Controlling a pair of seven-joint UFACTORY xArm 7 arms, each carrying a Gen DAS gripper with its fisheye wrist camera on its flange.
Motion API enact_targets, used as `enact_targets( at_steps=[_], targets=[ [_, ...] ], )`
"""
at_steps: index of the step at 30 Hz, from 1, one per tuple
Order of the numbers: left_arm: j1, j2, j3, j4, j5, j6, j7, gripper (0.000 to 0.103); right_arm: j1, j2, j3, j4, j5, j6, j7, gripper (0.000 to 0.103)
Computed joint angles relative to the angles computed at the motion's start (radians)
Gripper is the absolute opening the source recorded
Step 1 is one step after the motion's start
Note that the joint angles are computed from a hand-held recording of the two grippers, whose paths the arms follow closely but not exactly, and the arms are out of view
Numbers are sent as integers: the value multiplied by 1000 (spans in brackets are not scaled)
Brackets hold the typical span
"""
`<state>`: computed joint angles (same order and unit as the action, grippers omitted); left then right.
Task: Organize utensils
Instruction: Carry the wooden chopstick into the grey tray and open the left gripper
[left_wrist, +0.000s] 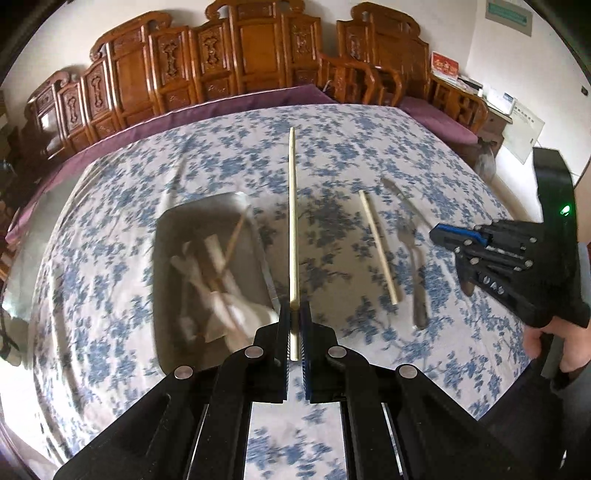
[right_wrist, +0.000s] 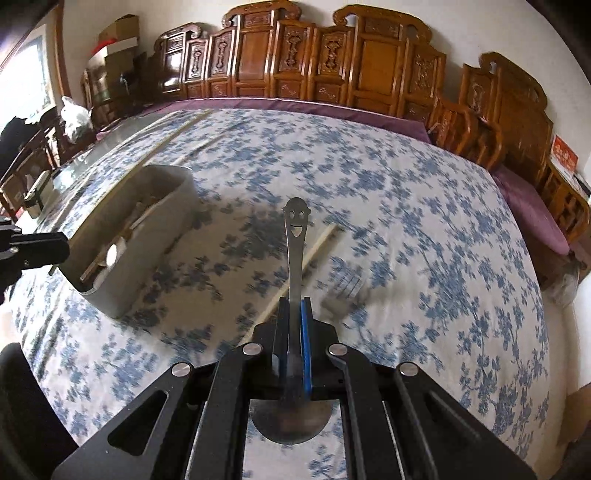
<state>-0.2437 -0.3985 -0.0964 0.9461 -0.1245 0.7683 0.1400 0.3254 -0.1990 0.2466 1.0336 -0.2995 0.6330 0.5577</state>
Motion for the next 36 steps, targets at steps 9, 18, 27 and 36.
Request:
enact_targets(
  at_steps=[9,18,27,36],
  targets=[
    [60,-16,71,-45,-6,55,89,4,45,80,20,111,-39,40,11,7],
    [116,55,76,-13,10,75,107,4,87,135,8,158,-66,66,25,7],
    [125,89,67,17,11,46,87,5,112,155,4,200,-82,88,28,7],
    [119,-18,109,-48,-80,-6,148,21,149,227,3,294,-64,77,27,7]
  ],
)
